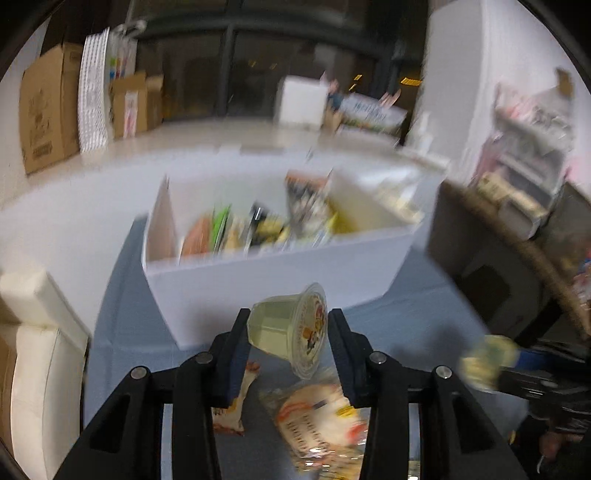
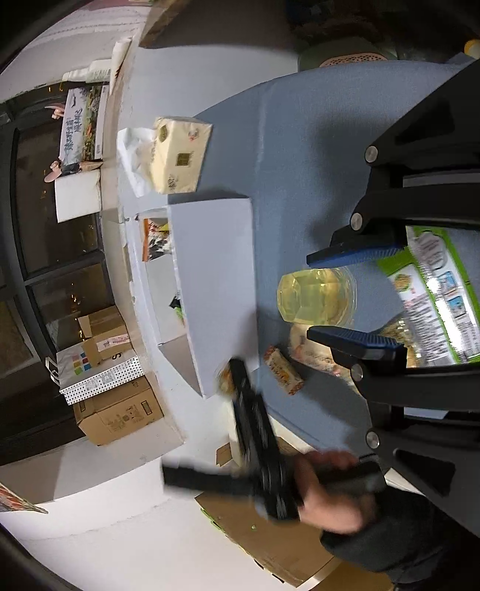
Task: Organize snacks
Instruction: 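Carry both jelly cups into the white box and open both grippers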
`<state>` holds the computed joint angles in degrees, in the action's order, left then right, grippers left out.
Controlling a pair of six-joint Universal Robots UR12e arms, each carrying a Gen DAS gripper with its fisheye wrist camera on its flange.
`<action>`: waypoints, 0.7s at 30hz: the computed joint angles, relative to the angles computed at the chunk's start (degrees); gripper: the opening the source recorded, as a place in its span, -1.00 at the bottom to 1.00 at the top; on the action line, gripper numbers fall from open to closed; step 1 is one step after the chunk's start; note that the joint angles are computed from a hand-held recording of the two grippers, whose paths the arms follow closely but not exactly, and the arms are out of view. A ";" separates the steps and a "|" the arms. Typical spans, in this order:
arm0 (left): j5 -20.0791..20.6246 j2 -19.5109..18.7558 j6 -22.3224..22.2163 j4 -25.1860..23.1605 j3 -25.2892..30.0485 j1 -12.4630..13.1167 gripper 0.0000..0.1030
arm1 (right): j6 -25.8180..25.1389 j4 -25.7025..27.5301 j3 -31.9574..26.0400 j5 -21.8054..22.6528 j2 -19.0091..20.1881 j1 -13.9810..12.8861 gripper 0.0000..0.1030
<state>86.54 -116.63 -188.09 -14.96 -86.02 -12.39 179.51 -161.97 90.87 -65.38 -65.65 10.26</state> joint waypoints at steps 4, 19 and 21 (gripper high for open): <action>-3.39 0.87 -0.78 2.27 1.50 0.84 -0.11 | -0.86 0.80 -4.71 -0.25 1.83 0.81 -0.32; -1.74 -5.97 -0.29 -5.94 15.02 2.94 -0.11 | 0.07 10.35 -29.79 -7.69 13.80 3.02 -0.32; -1.40 -7.07 -0.27 -7.55 16.59 3.07 -0.11 | -0.09 13.04 -33.28 -8.23 15.93 3.08 -0.32</action>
<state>85.14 -123.69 -188.37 -22.51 -69.43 -9.32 179.42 -148.93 57.59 -73.61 -49.72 13.35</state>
